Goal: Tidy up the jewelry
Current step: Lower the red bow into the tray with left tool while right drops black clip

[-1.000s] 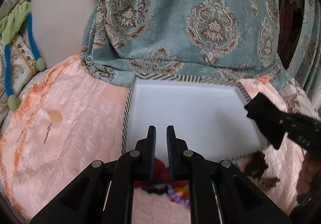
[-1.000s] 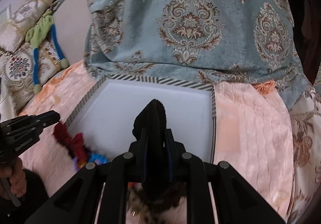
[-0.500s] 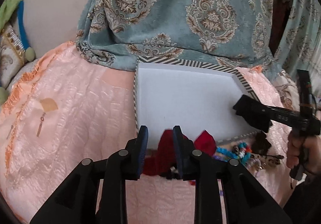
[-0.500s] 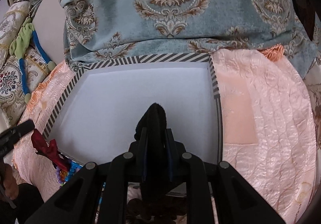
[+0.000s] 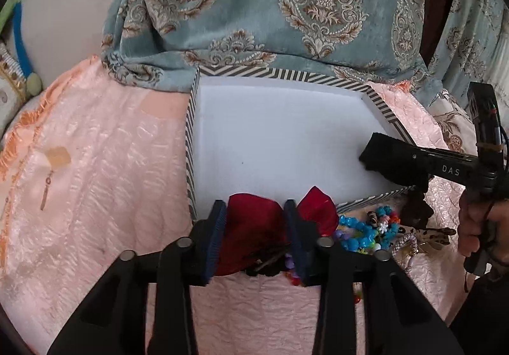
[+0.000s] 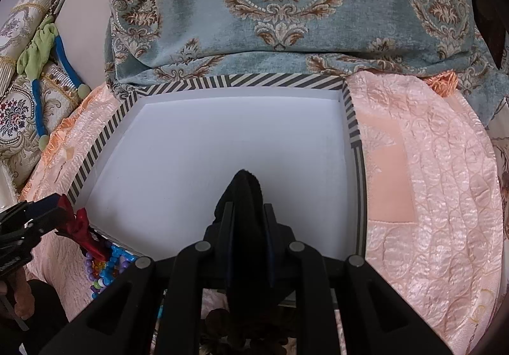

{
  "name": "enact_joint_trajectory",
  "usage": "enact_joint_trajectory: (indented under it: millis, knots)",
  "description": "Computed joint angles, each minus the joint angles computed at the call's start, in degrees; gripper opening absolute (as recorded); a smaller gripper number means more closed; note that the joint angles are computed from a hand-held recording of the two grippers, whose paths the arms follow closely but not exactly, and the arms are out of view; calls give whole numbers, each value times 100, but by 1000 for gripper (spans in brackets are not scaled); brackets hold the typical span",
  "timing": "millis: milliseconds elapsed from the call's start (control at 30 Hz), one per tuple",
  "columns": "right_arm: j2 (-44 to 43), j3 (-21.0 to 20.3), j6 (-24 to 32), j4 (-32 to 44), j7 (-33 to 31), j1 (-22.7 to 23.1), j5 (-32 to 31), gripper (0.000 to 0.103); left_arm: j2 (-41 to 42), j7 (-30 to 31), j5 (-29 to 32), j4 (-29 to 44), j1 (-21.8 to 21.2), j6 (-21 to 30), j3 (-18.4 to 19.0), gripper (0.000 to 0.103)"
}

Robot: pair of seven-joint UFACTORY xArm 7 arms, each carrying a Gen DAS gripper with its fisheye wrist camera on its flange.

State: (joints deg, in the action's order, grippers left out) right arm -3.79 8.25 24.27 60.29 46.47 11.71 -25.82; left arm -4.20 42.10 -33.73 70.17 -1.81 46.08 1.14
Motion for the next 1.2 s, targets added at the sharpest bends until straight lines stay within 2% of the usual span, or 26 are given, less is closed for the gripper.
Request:
enact_joint_trajectory:
  millis: [133,367,467,700,900,967,1033,1067,1200]
  knots:
    - [-11,3,-11,-11,20,-4,-15,16,-51,-199,284,-120,-4,-169,-40,0]
    - [-44,15,-42,-31,164,-34,-161,16,-72,-200,62,69,-53,-90,11,0]
    - [-17,10,-49,-14,252,-60,-237,16,92,-249,-139,459,-86,27,-22,0]
    - [31,-35,56,22,332,-83,-265,16,916,-779,-149,1402,-100,-173,-266,0]
    - [-16,-84,-107,-67,310,-100,-93,28,1330,-1480,652,1278,-126,-781,-420,0]
    - [-112,-80,-341,-169,344,-132,-88,33,1339,-1487,618,1174,-42,-845,-465,0]
    - [-240,-26,-547,-275,589,-231,-332,41,1303,-1514,597,1130,23,-784,-479,0]
    - [-299,26,-623,-311,791,-308,-540,43,1246,-1522,588,1076,47,-807,-480,6]
    - [-548,218,-629,-441,1423,-559,-1101,45,750,-1587,613,496,57,-1157,-426,15]
